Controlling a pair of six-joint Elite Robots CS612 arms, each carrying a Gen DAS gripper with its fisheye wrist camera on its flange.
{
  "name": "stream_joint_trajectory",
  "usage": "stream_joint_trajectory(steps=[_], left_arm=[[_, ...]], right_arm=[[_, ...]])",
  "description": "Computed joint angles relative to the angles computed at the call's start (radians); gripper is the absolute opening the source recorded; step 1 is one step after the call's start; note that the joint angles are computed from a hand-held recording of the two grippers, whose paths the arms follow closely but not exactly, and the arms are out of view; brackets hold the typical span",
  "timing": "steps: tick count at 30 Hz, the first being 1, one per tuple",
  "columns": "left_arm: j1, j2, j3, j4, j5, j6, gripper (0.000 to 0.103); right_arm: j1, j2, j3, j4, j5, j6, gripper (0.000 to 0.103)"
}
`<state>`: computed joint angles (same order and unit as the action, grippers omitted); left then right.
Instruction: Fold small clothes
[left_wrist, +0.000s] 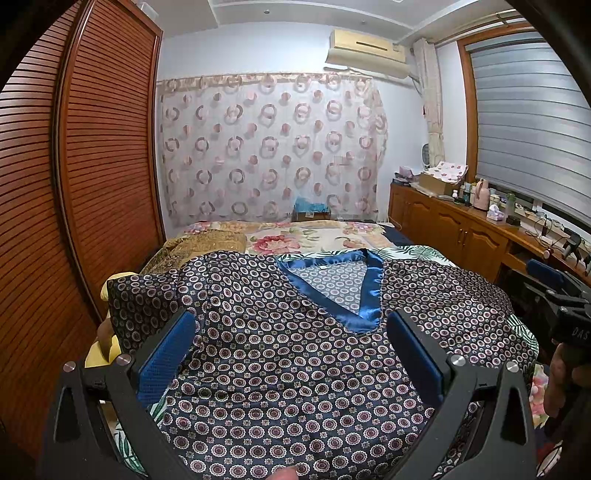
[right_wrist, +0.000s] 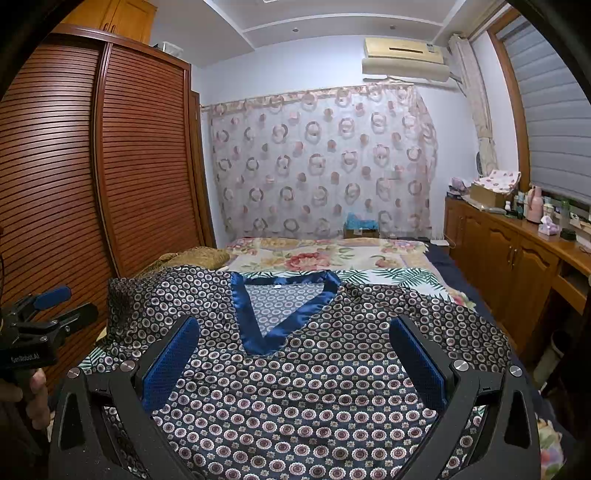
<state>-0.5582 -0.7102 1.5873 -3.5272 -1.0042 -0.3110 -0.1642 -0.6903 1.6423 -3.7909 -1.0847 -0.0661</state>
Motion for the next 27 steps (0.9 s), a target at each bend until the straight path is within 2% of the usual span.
stream_joint_trajectory(steps=[27], left_arm=[[-0.003, -0.009, 0.007, -0.028, 0.010, 0.023, 0.103]], right_arm=[[0.001, 0.000, 0.001, 0.001, -0.002, -0.002, 0.103]])
